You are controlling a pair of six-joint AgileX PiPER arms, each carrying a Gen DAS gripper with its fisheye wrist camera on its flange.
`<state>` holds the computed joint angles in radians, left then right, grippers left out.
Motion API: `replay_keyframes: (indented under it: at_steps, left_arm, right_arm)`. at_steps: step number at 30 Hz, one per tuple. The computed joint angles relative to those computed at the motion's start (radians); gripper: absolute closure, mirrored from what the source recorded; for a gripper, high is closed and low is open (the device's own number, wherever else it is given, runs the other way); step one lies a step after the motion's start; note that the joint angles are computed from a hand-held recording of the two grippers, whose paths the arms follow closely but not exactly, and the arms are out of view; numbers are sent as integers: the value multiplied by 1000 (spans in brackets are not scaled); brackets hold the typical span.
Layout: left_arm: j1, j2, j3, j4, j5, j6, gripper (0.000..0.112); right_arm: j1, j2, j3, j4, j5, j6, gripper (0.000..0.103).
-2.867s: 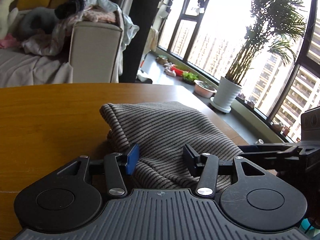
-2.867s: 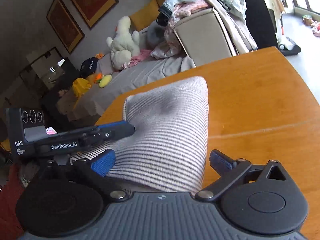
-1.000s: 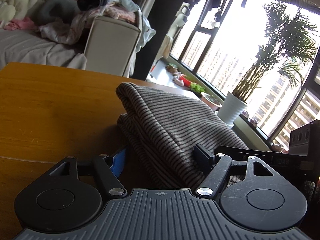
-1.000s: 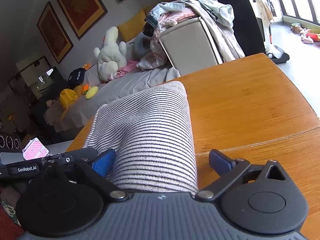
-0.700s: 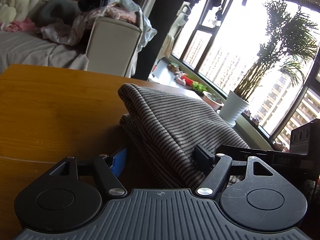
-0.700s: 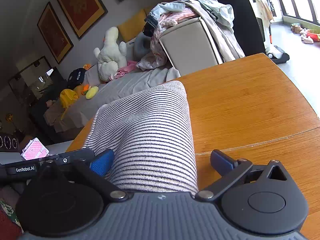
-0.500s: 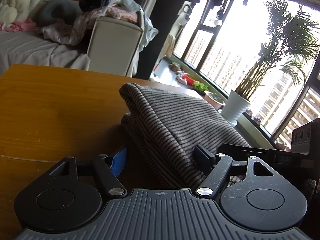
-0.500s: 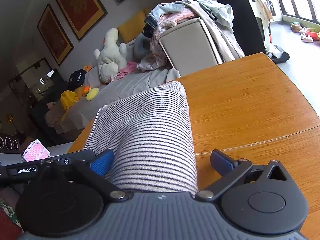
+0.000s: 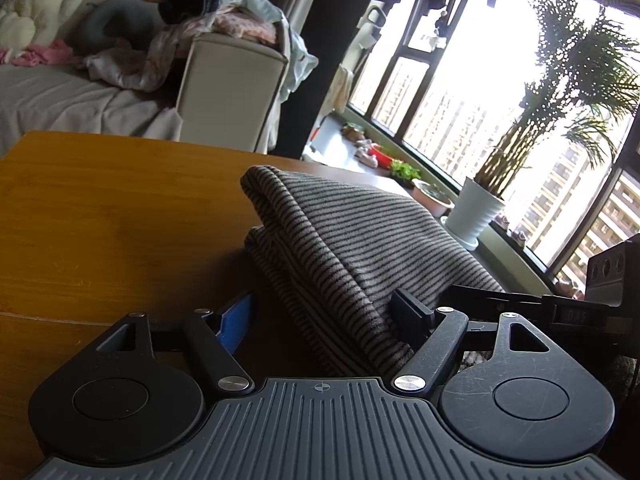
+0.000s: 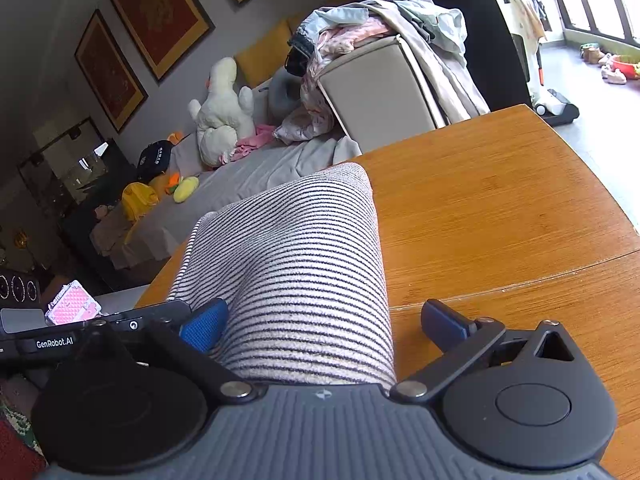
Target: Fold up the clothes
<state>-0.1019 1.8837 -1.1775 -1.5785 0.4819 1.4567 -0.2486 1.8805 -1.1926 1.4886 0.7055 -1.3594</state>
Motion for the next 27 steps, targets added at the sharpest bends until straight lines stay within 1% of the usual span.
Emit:
replay_keyframes:
  at_steps: [8, 13, 15, 16, 18, 19, 20, 21, 23, 24, 25, 26, 27]
  left_arm:
    - [1, 4, -6, 10, -2, -13, 29]
    - [10, -25, -5, 96, -4, -120, 28]
    - [36, -54, 21, 99, 37, -143, 29]
    - [55, -59, 26, 117, 76, -180, 29]
    - [106, -46, 21, 171, 211, -284, 28]
    - [126, -35, 19, 189, 272, -314, 27]
    - [136, -27, 24, 199, 314, -325, 26]
    - [140, -24, 31, 208, 339, -323, 26]
    - [130, -21, 42, 221, 340, -308, 24]
    - [123, -20, 45, 226, 335, -301, 24]
    - [116, -18, 46, 230, 331, -297, 24]
    - [112, -13, 37, 234, 333, -304, 24]
    - [109, -8, 28, 237, 335, -310, 24]
  right_arm:
    - [1, -2, 3, 2, -1, -1, 0]
    - [-1, -5, 8, 10, 1, -2, 0]
    - [-2, -9, 16, 20, -1, -3, 0]
    - [-1, -18, 27, 20, -8, -1, 0]
    - [2, -43, 55, 11, -16, 2, 0]
    - [0, -61, 77, 5, -7, -2, 0]
    - [0, -79, 100, -4, 0, -13, 0]
    - [1, -99, 123, -13, 7, -24, 0]
    - [2, -137, 167, -33, 20, -43, 1]
    - [7, -151, 176, -47, 16, -38, 10]
    - [6, -155, 172, -63, 23, -11, 25]
    - [-8, -149, 154, -76, 54, 35, 33]
    - [-37, -131, 124, -80, 123, 91, 44]
